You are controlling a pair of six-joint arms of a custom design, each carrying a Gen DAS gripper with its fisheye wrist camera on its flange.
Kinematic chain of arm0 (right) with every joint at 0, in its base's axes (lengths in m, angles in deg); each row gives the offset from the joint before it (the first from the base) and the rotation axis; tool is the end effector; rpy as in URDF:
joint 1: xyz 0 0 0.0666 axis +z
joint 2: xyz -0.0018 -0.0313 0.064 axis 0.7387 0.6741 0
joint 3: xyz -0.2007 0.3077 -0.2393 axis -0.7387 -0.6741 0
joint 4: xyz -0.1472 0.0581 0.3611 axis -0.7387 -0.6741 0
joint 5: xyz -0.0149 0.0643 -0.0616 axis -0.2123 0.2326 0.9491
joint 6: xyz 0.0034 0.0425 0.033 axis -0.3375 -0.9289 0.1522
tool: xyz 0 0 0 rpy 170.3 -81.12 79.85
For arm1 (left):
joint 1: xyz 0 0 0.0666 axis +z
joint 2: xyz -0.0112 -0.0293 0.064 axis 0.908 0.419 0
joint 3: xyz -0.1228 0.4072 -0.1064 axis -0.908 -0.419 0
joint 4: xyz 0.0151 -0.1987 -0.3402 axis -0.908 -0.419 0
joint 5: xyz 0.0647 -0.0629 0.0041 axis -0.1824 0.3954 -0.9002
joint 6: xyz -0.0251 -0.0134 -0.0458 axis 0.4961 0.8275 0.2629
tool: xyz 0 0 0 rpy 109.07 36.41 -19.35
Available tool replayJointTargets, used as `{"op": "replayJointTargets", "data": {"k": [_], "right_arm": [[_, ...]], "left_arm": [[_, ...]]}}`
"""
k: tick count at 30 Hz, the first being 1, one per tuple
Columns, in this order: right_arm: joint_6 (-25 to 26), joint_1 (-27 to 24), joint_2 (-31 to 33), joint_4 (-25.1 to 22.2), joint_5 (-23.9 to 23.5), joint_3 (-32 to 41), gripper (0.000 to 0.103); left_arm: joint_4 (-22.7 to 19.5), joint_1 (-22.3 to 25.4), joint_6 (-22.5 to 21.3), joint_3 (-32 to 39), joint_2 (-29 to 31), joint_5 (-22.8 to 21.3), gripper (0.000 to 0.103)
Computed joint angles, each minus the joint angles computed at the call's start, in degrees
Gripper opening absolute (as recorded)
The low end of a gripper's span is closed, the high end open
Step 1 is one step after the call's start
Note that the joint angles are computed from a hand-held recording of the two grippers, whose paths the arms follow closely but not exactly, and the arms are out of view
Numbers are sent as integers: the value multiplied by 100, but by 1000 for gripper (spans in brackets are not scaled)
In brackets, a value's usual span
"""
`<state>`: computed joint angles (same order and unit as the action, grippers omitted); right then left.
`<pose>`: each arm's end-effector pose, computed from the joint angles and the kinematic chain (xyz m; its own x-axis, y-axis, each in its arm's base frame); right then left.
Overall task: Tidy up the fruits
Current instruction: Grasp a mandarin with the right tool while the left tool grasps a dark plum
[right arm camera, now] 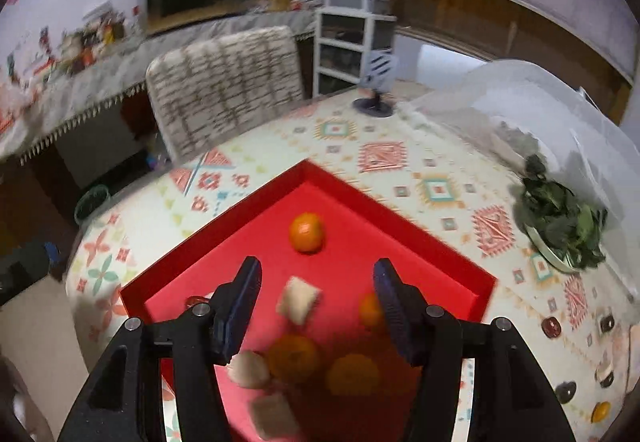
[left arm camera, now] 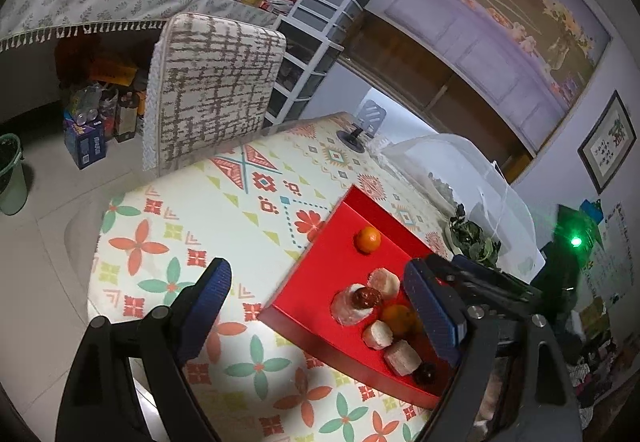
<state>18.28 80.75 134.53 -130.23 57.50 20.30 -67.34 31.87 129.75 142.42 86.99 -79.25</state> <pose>0.4756 0.3125 0.4593 -0.5658 -0.4439 -0.6948 -0.6186 0.7857 0.0017 0.3119 -0.1870 0.4414 -0.4472 -0.6012 -0.6622 -0.3173 0.7989 -0.5110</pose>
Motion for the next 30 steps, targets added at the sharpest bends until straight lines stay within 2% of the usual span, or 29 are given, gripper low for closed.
{"op": "replayJointTargets", "data": {"k": [2,6,8,11,15,16,18,23,26,30], "right_arm": [[98,-100,-74,-208,-549,-2,63],[813,216,-66,-607,-546,-21,63],[1095,418,33,-722,-269,-2,66],[1305,663,305,-787,499,118,67],[876,568,474,-413,840,341,69],[788,512,469,-376,793,367,69],[512,288,360,-342,367,371,70],[219,-189,-158,95,97,-50,74],[13,-656,-602,328,-114,-435,74],[-264,-1609,-1223,544,-333,-951,79]], "left_arm": [[40,-9,-7,33,51,53,88],[51,-58,16,52,61,42,88],[-16,-84,43,58,35,-13,88],[-83,-93,66,50,-14,-85,88],[-125,-97,19,93,-36,-102,88],[-120,-108,-24,113,-34,-118,88],[-112,-129,-109,143,-32,-172,88],[-107,-197,-235,278,80,-154,88],[-138,-300,-336,423,190,-196,88],[-113,-502,-540,693,441,-216,88]]}}
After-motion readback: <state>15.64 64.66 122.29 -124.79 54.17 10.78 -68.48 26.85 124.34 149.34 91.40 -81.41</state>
